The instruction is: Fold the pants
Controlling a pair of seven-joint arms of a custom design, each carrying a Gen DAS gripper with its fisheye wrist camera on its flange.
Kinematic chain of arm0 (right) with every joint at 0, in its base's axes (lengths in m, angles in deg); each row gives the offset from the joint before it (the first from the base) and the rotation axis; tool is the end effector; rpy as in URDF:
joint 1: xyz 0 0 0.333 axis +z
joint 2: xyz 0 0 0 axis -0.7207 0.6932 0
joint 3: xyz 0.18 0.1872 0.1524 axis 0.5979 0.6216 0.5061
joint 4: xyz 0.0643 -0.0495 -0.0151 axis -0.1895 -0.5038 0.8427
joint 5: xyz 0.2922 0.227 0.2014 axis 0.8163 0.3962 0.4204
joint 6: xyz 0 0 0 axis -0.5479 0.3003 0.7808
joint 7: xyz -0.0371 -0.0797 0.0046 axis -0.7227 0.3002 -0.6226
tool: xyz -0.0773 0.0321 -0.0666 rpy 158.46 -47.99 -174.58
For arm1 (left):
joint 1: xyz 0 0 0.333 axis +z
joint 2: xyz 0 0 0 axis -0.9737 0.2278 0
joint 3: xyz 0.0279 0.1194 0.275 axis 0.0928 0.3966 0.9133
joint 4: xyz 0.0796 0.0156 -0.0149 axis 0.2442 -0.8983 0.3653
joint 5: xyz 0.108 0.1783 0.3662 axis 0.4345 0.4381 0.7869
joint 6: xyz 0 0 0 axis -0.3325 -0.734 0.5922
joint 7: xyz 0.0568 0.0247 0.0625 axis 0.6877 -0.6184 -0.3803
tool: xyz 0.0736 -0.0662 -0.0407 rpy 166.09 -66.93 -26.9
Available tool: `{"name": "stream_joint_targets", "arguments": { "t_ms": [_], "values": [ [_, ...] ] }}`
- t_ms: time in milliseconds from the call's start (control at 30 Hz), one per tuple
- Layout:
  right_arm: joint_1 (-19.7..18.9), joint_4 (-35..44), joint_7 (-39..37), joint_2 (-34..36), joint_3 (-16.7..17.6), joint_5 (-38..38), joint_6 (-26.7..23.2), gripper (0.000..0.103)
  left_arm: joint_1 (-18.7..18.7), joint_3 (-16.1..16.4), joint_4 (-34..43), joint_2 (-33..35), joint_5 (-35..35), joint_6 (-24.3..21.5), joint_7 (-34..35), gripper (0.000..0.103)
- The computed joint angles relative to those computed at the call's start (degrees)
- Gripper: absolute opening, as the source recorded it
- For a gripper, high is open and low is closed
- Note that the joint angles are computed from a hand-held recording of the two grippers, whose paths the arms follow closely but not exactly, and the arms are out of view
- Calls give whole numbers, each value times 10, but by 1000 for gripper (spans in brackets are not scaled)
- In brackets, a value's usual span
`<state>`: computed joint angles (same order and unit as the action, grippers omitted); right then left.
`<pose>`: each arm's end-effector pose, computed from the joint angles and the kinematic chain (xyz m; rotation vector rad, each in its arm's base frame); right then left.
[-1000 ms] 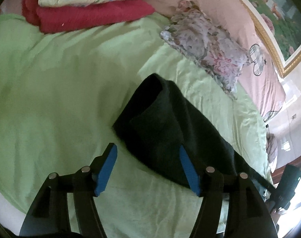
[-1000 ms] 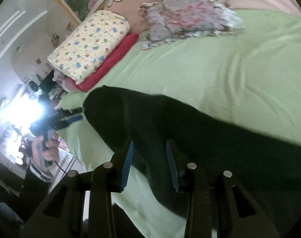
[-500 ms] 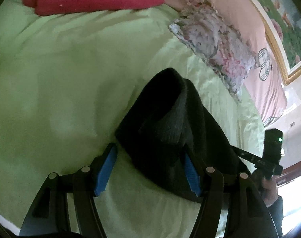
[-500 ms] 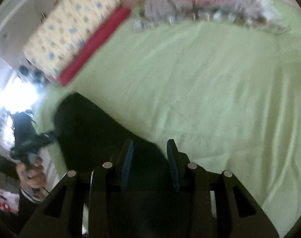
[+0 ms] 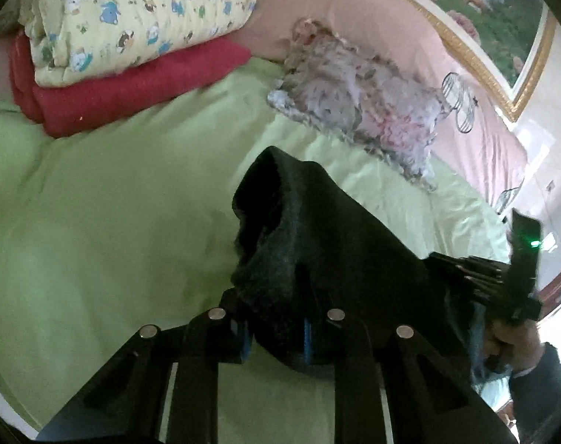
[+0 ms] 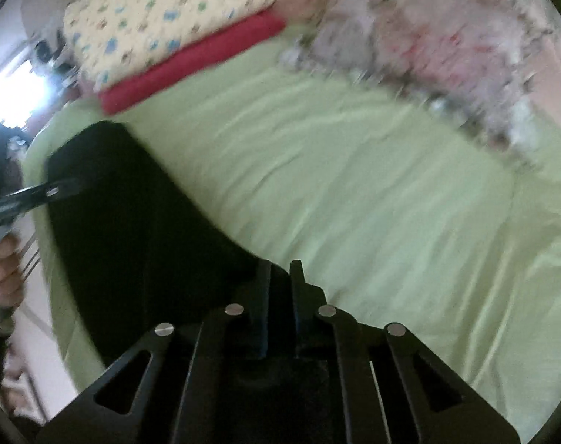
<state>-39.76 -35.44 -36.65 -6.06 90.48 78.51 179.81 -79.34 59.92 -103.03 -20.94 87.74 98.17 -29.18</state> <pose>0.8142 0.2025 0.3594 -2.3066 0.7203 -0.3000 0.5895 -0.1216 0.4108 -2.2177 1.2428 -0.9773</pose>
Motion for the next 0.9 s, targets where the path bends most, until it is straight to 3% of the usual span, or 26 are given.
{"name": "stream_joint_targets", "arguments": {
  "t_ms": [67,233,300,333,400,467,533,567,633,767,900],
  "values": [
    [4,-18,-2,-2,3,6,43,8,3,1,-3,2,-10,-7,15,19],
    [25,-10,35,23,-7,-11,72,9,10,-6,-13,33,-151,-9,157,23],
    [20,-24,39,20,5,-7,89,12,-1,8,-26,18,-149,-9,144,38],
    [11,-30,33,16,15,1,89,15,-8,18,-30,8,-115,-17,109,41],
    [-19,-81,9,-18,45,38,108,19,-7,20,-41,-17,-47,-39,40,57],
    [-64,-142,-35,-60,84,98,122,24,4,6,-53,-43,-15,-58,0,58],
    [-106,-198,-72,-103,107,162,118,43,17,-11,-64,-67,7,-68,-22,58],
    [-123,-217,-88,-119,115,192,110,45,24,-21,-64,-75,19,-73,-30,58],
    [-164,-262,-124,-155,130,258,92,45,32,-36,-62,-84,19,-75,-27,58],
    [-207,-339,-168,-215,120,346,78,45,30,-55,-27,-61,7,-53,10,62],
    [-224,-396,-176,-257,87,396,68,45,-4,-58,43,3,-65,-38,123,64]
  ]
}}
